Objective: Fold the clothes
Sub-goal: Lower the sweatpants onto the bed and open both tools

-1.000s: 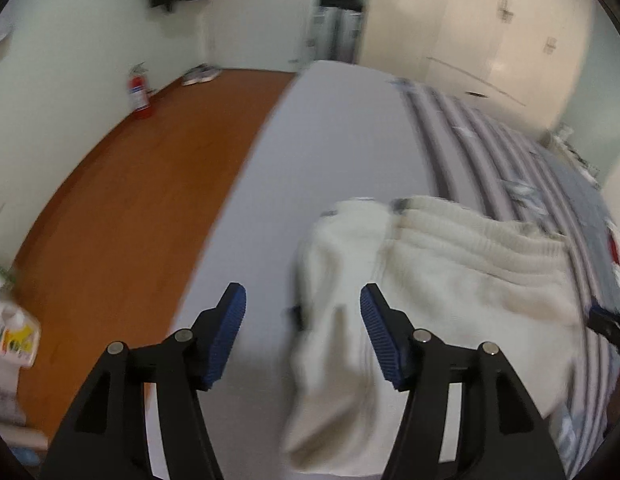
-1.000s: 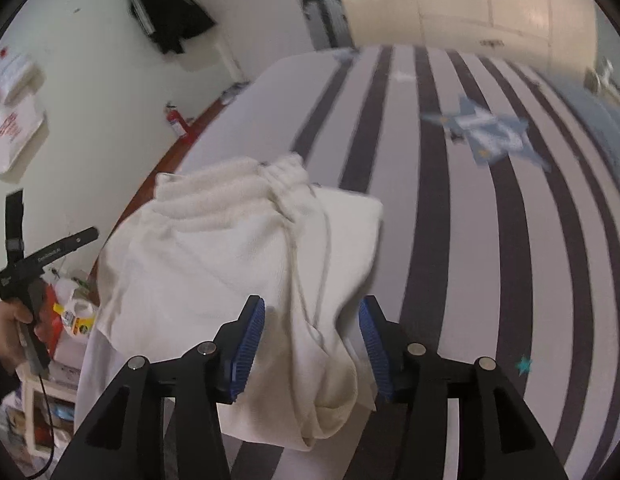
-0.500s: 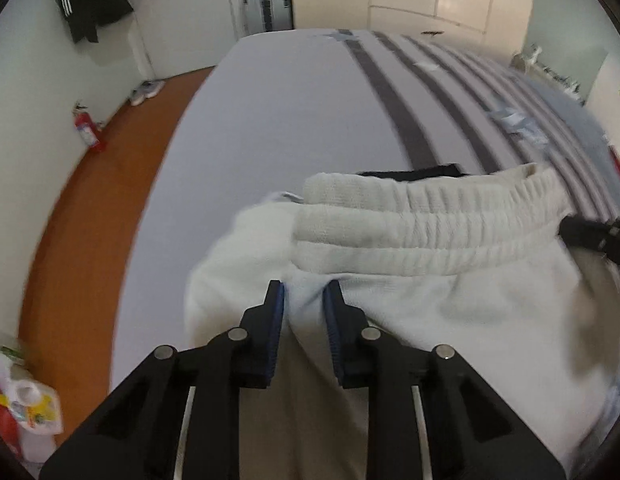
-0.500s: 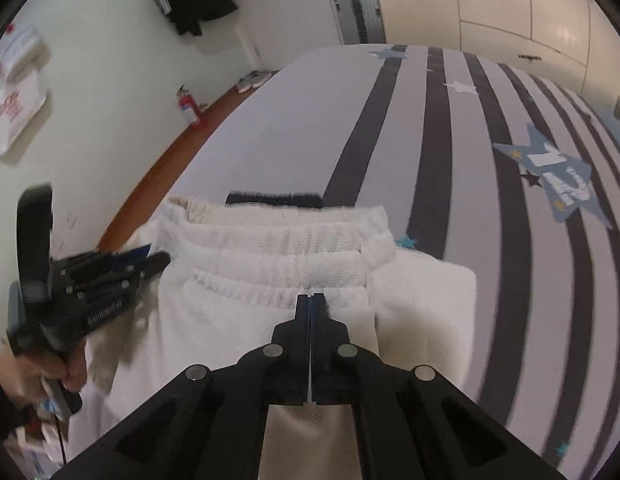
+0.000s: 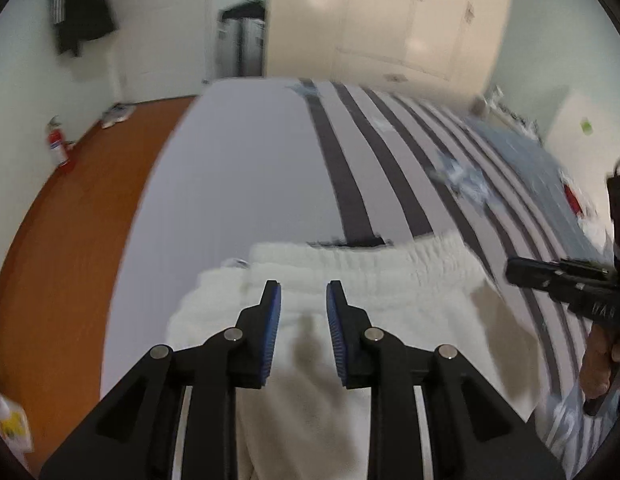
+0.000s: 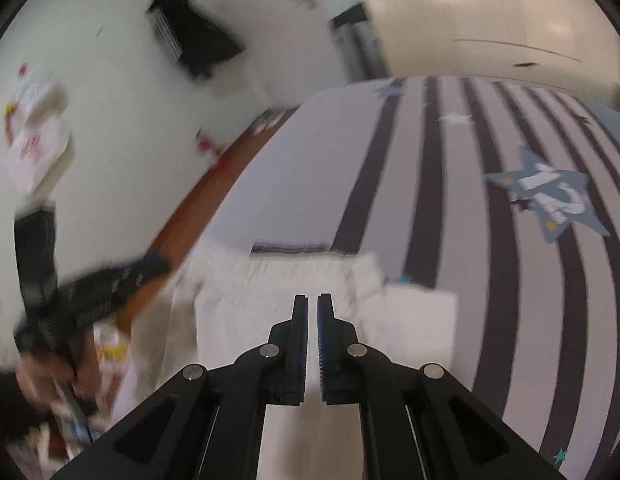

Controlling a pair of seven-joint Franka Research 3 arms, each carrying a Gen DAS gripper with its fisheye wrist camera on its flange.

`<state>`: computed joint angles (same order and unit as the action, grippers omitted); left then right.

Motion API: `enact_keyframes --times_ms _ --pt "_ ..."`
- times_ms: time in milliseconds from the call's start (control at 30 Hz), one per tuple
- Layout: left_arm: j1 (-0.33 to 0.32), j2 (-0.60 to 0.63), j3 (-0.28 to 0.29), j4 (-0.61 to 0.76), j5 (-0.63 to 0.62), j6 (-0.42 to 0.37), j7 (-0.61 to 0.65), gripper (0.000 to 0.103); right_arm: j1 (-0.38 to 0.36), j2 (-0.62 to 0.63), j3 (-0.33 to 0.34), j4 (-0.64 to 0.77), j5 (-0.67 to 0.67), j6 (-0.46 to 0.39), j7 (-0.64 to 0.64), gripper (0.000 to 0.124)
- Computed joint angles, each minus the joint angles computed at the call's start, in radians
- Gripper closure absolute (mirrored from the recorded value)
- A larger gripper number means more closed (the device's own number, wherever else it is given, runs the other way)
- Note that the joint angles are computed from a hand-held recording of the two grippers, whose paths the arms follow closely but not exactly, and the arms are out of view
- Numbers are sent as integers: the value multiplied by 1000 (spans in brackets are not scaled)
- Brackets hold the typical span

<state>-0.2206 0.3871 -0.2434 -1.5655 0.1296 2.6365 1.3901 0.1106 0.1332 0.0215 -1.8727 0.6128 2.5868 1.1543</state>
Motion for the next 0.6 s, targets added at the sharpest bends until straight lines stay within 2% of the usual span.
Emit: enact_keyframes --times_ms 67,100,133,167,233,300,400,500,600 --pt "-49 78 47 95 90 -101 -40 83 32 38 -11 10 -142 9 83 120" --pt "-53 129 52 161 95 -148 -44 88 44 64 -20 21 -200 17 133 124" --pt "-44 161 47 195 86 -166 -35 97 45 89 -24 33 -221 24 162 124" --pt "-36 194 43 229 76 -184 -26 100 38 110 -23 46 -217 24 179 124" --pt "-2 195 12 226 17 -167 -5 100 7 132 -6 71 -148 8 183 124" --pt "15 127 1 148 -25 -103 -36 100 -12 85 9 34 -81 38 163 124" --pt "23 -23 1 -26 -39 0 -82 97 -1 -34 5 -89 -75 163 128 118" --pt "20 -147 -8 -172 -53 3 -106 96 10 -129 -2 -185 -74 160 104 118" --pt "24 -238 -27 -309 -110 -2 -51 96 32 -221 -2 -300 -111 135 106 118"
